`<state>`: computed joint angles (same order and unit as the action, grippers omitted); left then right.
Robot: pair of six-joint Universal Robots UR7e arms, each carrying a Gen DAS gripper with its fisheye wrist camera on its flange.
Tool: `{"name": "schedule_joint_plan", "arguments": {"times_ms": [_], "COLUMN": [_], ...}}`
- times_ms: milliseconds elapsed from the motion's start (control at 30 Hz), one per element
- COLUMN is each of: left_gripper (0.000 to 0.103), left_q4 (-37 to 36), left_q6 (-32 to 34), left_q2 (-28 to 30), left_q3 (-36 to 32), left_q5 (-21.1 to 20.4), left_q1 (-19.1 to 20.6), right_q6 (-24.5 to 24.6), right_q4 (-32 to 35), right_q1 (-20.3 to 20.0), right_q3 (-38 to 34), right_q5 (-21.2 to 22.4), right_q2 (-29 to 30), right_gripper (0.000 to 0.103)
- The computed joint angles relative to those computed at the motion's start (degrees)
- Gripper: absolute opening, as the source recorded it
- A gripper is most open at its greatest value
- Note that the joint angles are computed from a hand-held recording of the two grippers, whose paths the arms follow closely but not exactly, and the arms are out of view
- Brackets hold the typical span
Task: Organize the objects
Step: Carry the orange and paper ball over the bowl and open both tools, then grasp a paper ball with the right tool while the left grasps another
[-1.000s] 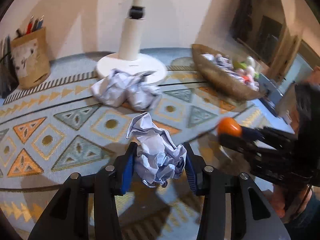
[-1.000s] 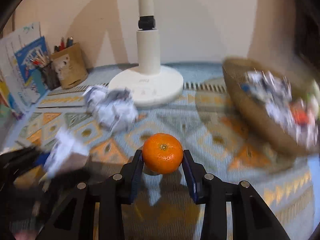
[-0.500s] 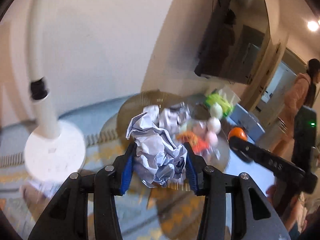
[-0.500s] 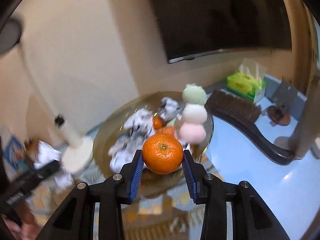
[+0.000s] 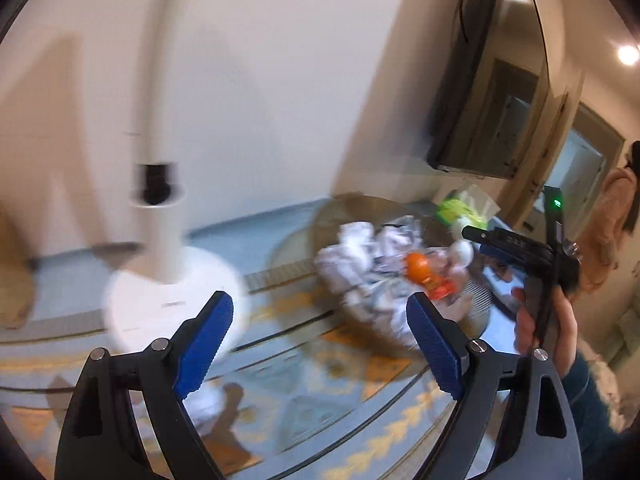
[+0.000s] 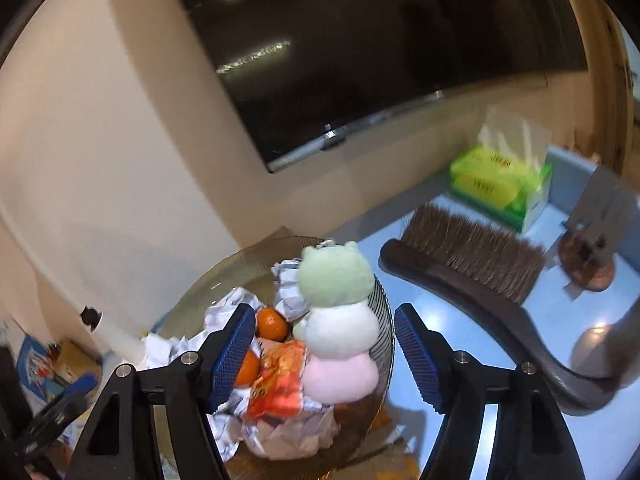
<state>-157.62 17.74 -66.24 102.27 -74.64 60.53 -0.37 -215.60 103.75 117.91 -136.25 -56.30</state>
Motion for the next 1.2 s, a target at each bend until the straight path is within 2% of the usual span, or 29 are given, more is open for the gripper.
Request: {"name": "schedule_joint_plan", "arguments": {"times_ms": [67,100,167,233,267,333,500,633,700,767,867,933,1033,1067,1100,1200], "left_gripper": [0.088,0.088,0.088,0.088,0.088,0.088,0.088,0.088,0.088,0.088,0.088,0.087,0.087,0.083,0.078,0.077], "left_q4": [-1.31,-1.76,-2.15,-0.9,-0.37,0.77,2.72,5.06,7.2,7.43,4.29,1.85,8.16,9.8,9.75,10.52], "left_q6": [1.26,1.71,2.17,1.56,1.16,0.57,1.56,4.59,7.01,10.14,15.43,18.34,16.22,15.49,15.3,13.85], "left_q2": [-2.85,-4.03,-6.79,-8.29,-8.84,-10.66,-13.09,-13.45,-12.72,-10.46,-6.23,-3.0,-0.1,0.63,1.15,2.44], "left_q3": [1.93,2.62,4.13,4.38,4.53,5.02,6.2,5.69,4.49,3.17,1.53,-0.29,-5.45,-6.9,-7.52,-9.39], "left_q5": [2.34,3.15,4.2,5.03,5.15,5.29,5.84,6.8,6.29,7.49,10.23,11.07,6.47,4.6,3.97,1.58], "left_q1": [0.71,1.19,2.43,3.85,4.51,6.32,9.11,9.46,9.63,9.54,9.77,10.55,12.73,13.41,13.78,15.11], "right_q6": [-0.09,0.63,2.64,-2.39,-6.11,-7.41,0.22,2.03,1.48,1.86,3.05,3.96,5.45,5.86,5.98,5.26], "right_q4": [2.01,4.37,10.91,10.43,8.3,5.62,8.62,12.86,17.25,22.04,28.09,30.74,33.12,33.49,33.97,35.57], "right_q1": [-0.53,-1.09,-1.94,-0.47,1.34,3.36,3.96,7.62,10.07,11.52,11.88,11.31,9.65,9.19,8.81,8.04], "right_q3": [-2.35,-3.31,-3.82,-4.1,-4.29,-4.26,-1.29,-0.93,-3.75,-7.33,-13.6,-17.68,-21.71,-22.89,-24.31,-27.91], "right_q5": [-2.5,-1.91,2.7,6.22,5.97,4.17,4.25,7.14,7.17,8.94,12.28,11.49,13.35,14.04,14.36,14.95], "right_q2": [1.34,1.64,1.2,2.43,3.61,4.52,1.95,4.18,8.0,12.0,18.49,22.51,26.15,27.05,27.98,30.17], "right_gripper": [0.071,0.071,0.072,0.071,0.072,0.071,0.072,0.072,0.072,0.072,0.071,0.071,0.071,0.071,0.071,0.071]}}
